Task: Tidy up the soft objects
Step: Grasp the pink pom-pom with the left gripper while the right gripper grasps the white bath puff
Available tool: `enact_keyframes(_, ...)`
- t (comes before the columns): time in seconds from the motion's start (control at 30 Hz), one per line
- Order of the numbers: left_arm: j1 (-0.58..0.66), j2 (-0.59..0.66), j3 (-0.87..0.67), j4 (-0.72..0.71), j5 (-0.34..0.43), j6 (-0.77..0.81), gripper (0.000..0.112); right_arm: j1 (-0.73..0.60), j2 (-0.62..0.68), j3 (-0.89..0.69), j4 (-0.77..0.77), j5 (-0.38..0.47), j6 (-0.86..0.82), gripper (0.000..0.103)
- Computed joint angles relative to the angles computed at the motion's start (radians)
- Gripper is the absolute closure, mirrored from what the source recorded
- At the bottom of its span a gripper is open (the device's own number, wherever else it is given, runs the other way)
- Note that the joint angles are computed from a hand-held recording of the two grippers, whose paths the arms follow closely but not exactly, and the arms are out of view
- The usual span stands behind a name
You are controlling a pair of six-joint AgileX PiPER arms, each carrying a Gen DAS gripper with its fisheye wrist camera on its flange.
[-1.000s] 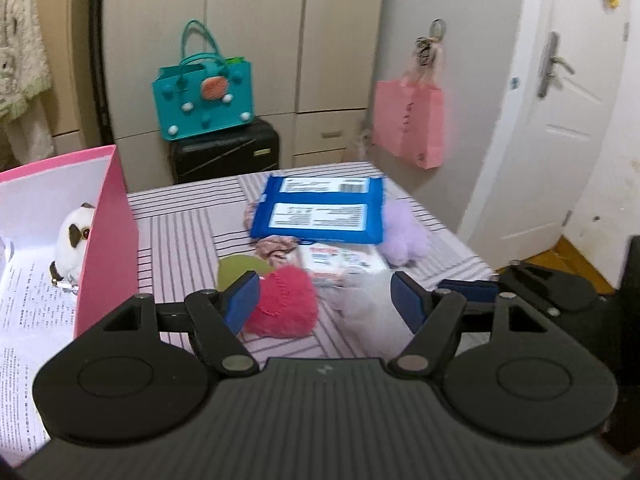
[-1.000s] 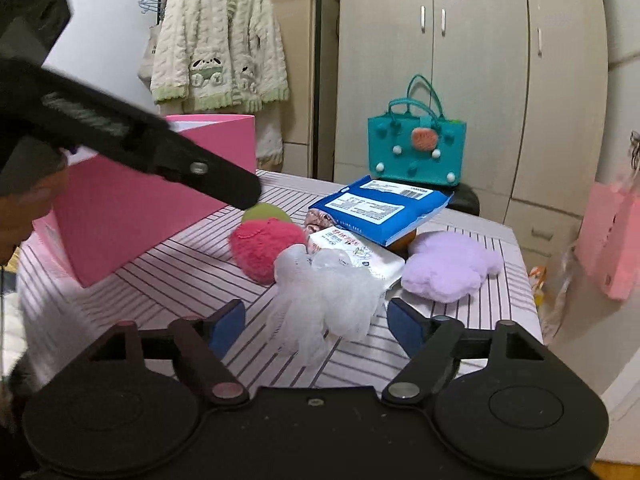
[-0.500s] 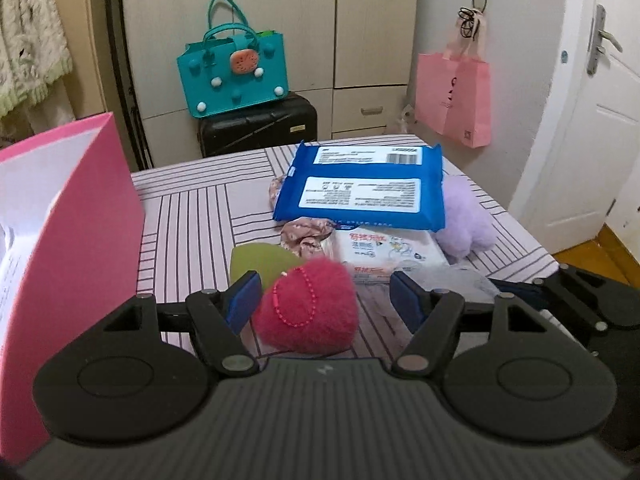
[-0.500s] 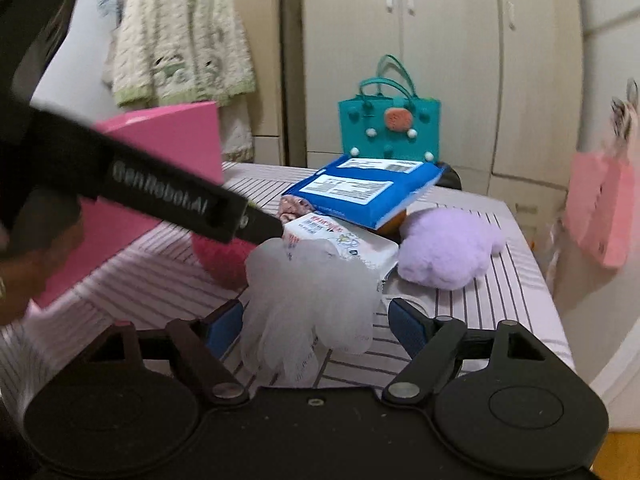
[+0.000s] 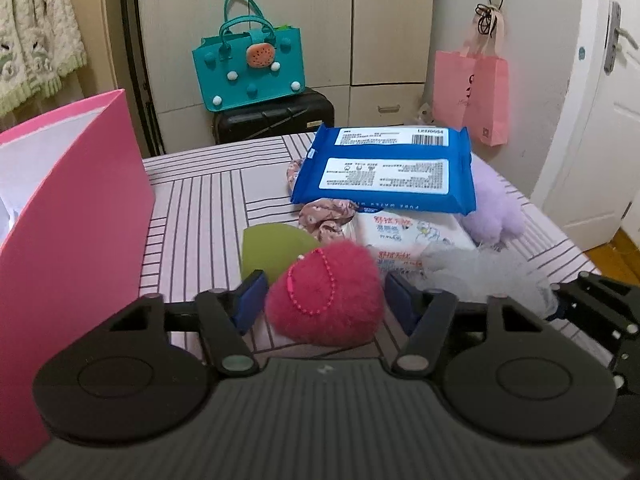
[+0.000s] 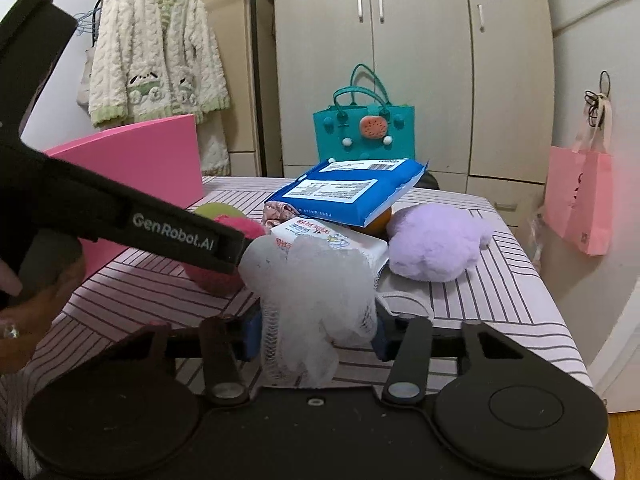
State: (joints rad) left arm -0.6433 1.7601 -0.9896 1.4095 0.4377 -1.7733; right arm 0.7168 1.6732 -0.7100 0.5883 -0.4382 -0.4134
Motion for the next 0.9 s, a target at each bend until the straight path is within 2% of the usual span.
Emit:
enact_keyframes(0.07, -0.001, 0.003, 0.001, -0.01, 0.004, 0.005, 0.059, 0.008, 0.001, 0.004, 0.025, -0.012, -0.014, 0.059)
enact_keyframes(0.17, 0.031, -0.002, 0.008, -0.061, -0.062, 0.026, 0.062, 0.019, -0.003, 0.012, 0.044, -0.025, -0.024, 0.065)
enact_keyframes(0.43, 0.0, -0.027, 0.055, 0.08, -0.055, -0.098, 0.065, 0.045, -0.03, 0.021, 0.118, 0.0, -0.11, 0.069)
enact_keyframes(0.6, -0.043, -0.086, 0.107, 0.085, -0.021, -0.108, 0.065, 0.032, -0.054, 0.038, 0.066, 0.027, -0.045, 0.069)
enact_keyframes(0.8, -0.011, -0.162, 0.16, -0.04, -0.131, 0.007, 0.065, -0.009, -0.113, 0.081, -0.07, 0.088, 0.098, 0.069)
enact_keyframes(0.9, -0.035, -0.188, 0.176, -0.064, -0.114, 0.045, 0.065, -0.02, -0.142, 0.103, -0.104, 0.112, 0.13, 0.069)
